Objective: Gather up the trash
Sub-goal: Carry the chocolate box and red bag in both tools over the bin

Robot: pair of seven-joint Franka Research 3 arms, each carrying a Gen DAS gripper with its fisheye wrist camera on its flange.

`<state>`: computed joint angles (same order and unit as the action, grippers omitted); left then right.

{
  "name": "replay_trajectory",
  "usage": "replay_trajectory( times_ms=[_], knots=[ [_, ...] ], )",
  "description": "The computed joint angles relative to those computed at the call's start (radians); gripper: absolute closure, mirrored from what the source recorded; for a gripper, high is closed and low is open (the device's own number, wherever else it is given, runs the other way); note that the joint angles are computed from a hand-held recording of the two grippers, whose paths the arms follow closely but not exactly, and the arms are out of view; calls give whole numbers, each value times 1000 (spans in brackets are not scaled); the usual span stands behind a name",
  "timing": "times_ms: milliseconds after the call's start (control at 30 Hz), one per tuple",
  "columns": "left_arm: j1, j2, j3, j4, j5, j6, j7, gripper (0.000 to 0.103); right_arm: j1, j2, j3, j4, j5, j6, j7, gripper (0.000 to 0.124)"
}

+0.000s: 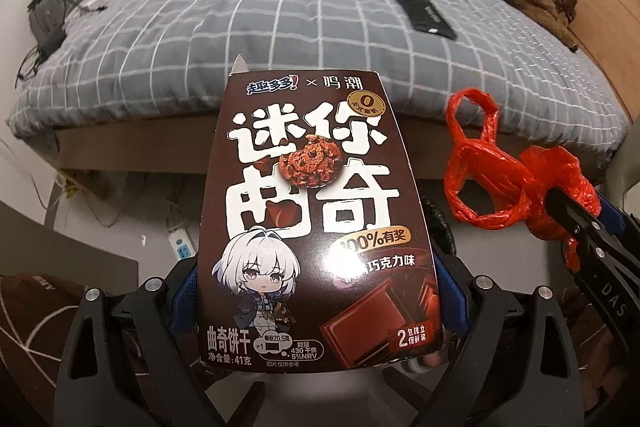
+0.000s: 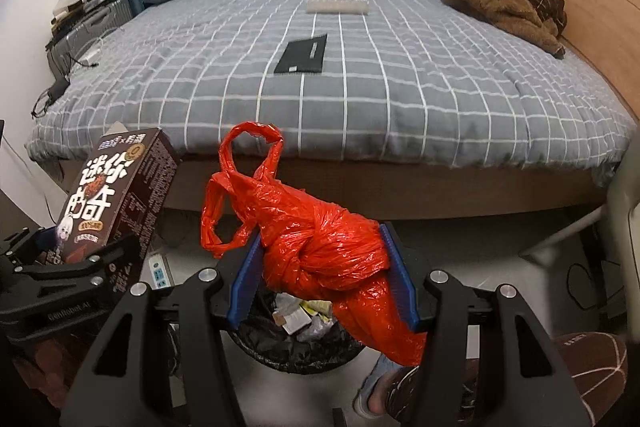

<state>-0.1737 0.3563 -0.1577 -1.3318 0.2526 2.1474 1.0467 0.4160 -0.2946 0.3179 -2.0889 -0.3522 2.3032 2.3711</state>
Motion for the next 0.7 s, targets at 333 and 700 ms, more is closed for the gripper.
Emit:
replay_trajectory(
  times_ms=[333,700],
  knots=[
    [18,25,-4,-41,-35,8,26,13,26,88,-23,-8,33,21,-27,70],
    [21,139,11,82,-38,-55,52,13,89,258,-78,91,49,28,-71,67]
  ],
)
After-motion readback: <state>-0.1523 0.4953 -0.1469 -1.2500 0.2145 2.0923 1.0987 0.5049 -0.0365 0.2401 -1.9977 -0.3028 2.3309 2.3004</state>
